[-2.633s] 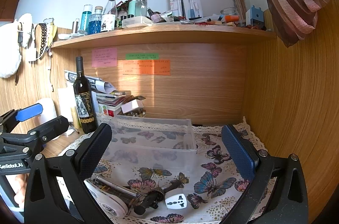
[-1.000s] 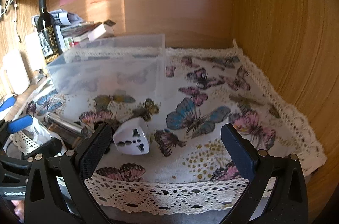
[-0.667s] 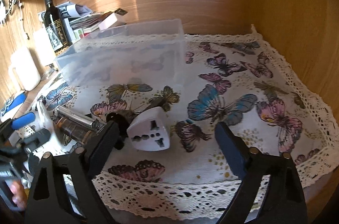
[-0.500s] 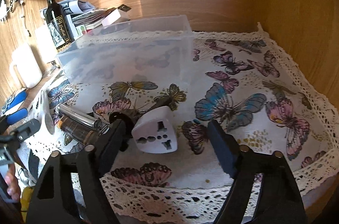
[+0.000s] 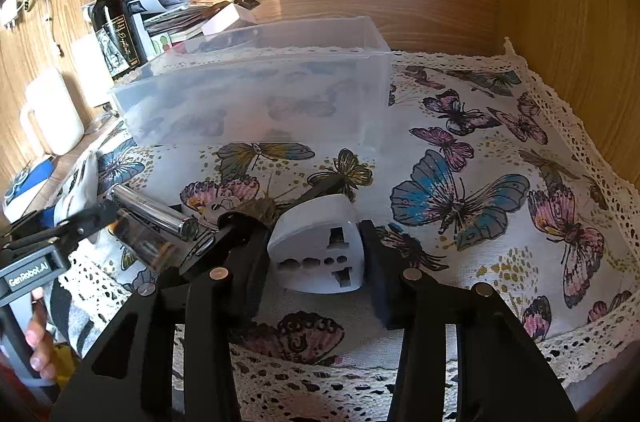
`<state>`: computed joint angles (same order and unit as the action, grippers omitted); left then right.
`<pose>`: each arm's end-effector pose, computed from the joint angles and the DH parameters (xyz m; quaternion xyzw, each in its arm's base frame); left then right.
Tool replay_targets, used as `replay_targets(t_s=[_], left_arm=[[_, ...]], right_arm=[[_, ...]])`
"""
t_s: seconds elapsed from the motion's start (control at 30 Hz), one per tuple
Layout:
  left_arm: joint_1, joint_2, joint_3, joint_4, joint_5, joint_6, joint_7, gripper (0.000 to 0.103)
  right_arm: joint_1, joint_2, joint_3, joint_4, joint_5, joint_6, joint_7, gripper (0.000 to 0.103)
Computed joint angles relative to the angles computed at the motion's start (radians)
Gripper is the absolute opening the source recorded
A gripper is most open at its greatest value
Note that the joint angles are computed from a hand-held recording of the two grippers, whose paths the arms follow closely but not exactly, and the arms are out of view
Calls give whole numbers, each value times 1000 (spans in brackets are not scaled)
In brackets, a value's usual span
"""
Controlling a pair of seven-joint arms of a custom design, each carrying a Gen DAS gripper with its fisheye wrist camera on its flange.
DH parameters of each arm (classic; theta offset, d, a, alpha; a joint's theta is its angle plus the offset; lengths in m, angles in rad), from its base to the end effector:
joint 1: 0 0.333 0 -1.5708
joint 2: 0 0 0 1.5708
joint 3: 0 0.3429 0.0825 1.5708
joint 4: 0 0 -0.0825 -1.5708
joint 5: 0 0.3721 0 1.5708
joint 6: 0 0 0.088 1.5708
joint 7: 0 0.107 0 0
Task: Organize rigid objects
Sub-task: 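Grasp the white massager with the left tool while the right tool grasps the white plug adapter, then carry the massager into the clear box with the left tool while the right tool carries the adapter there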
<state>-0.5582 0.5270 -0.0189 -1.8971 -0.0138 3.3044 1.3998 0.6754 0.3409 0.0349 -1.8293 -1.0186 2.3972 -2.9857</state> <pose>0.5794 -0.3731 0.3615 -0.5057 0.7501 -0.3928 0.1652 0.5046 0.4224 0.4054 -0.5433 0.7498 -0.2881 0.2439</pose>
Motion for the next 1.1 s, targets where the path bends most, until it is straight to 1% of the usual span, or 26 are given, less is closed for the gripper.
replay_targets(t_s=[0.07, 0.13, 0.17, 0.23, 0.27, 0.3, 0.33, 0.43, 0.47, 0.57, 0.67, 0.8, 0.87, 0.93, 1.0, 1.03, 1.1], left_arm=[[-29, -11, 35, -20, -3, 16, 4, 54], [-37, -21, 45, -35, -3, 21, 16, 52], [-49, -29, 58, -49, -4, 27, 24, 49], [-98, -41, 112, -70, -21, 38, 42, 47], [-118, -51, 134, -85, -30, 45, 54, 44], [-132, -65, 150, -103, -38, 59, 68, 37], [-134, -73, 152, -111, -49, 63, 82, 37], [-41, -105, 56, -134, -44, 77, 111, 37], [-33, -112, 47, -137, -50, 79, 120, 37], [-21, -134, 35, -149, -66, 90, 152, 37], [-50, -155, 60, -159, -99, 113, 202, 37], [11, -172, -4, -145, -93, 116, 252, 37], [79, -174, -70, -129, -61, 106, 253, 36], [188, -170, -177, -107, 0, 89, 233, 36], [273, -163, -261, -86, 54, 76, 212, 36], [301, -158, -290, -71, 77, 68, 206, 36], [329, -153, -320, -48, 108, 54, 197, 36]], right_arm=[[5, -2, -2, -1, -8, -10, 12, 39], [11, -4, -1, -1, -18, -23, 22, 39], [12, -7, -1, -3, -25, -27, 27, 39], [17, -11, 3, -3, -37, -40, 34, 39], [17, -14, 4, -4, -44, -42, 35, 39], [18, -16, 6, -4, -51, -48, 36, 39], [20, -19, 7, -2, -60, -56, 39, 39], [21, -26, 11, -1, -89, -62, 54, 39], [22, -26, 13, 2, -97, -68, 56, 39], [23, -32, 17, 6, -122, -75, 63, 39], [24, -36, 22, 13, -147, -85, 67, 39], [21, -40, 25, 23, -171, -91, 67, 39], [21, -42, 26, 28, -182, -102, 68, 39], [21, -44, 27, 36, -192, -112, 63, 39], [17, -47, 28, 38, -201, -109, 63, 39], [15, -49, 28, 40, -206, -106, 64, 39], [9, -51, 28, 46, -212, -100, 61, 39]])
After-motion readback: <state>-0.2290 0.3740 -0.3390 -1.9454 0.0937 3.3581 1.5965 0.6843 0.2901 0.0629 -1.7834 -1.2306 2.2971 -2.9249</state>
